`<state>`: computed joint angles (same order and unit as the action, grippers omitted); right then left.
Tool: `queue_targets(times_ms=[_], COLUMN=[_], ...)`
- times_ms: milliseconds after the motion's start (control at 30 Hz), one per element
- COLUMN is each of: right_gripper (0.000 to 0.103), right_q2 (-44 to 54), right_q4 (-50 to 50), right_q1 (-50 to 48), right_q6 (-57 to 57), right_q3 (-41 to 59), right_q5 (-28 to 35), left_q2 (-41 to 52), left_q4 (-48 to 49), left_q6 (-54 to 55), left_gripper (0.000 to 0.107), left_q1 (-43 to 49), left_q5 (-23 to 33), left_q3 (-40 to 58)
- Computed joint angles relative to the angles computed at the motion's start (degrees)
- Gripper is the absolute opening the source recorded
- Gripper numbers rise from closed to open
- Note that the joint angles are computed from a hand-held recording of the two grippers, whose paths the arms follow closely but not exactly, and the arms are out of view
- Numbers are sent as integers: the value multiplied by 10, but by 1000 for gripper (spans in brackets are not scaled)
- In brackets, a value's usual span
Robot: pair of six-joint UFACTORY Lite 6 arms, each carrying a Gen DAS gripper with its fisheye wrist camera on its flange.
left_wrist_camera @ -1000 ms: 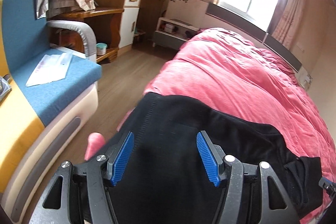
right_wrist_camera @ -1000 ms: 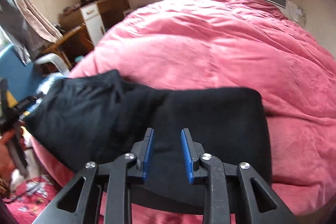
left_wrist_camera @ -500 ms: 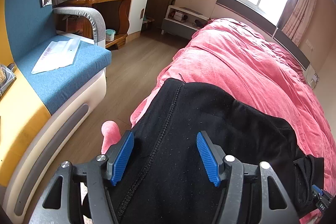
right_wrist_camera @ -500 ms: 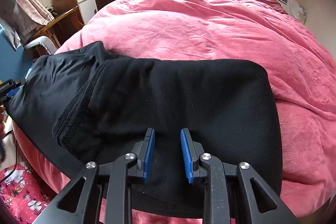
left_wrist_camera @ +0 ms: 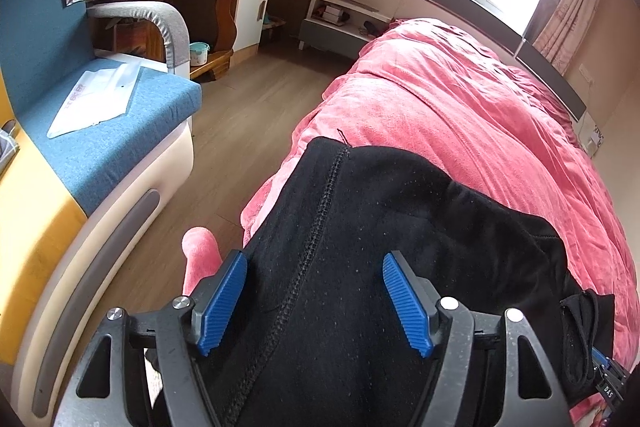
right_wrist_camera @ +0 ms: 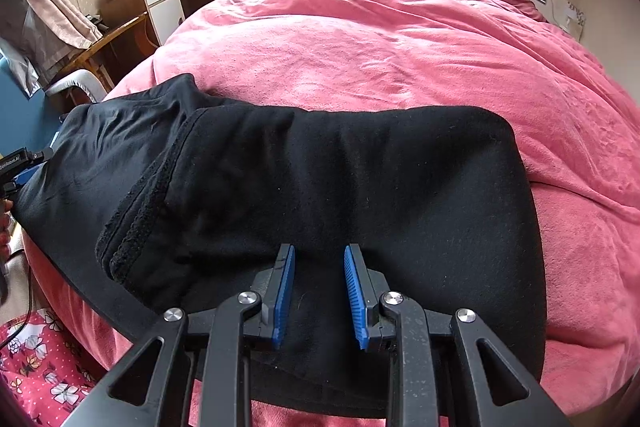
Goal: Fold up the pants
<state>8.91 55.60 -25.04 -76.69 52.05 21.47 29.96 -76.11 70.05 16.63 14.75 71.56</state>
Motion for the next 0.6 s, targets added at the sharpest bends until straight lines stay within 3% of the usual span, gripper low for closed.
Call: queue_targets(times_ms=[200,600], right_gripper=[26,27], right_q2=[3,9], right_q4=[6,13], right_q1=[-4,-11], right_q6=[-5,-7], right_q3=[1,6], right_q5=[5,17], left_q2=[23,135], left_q4=[86,198], left_q6=[-58,-192], left_gripper=[72,72], left_q1=[9,85], left_q5=[36,237], left_q3=[39,195])
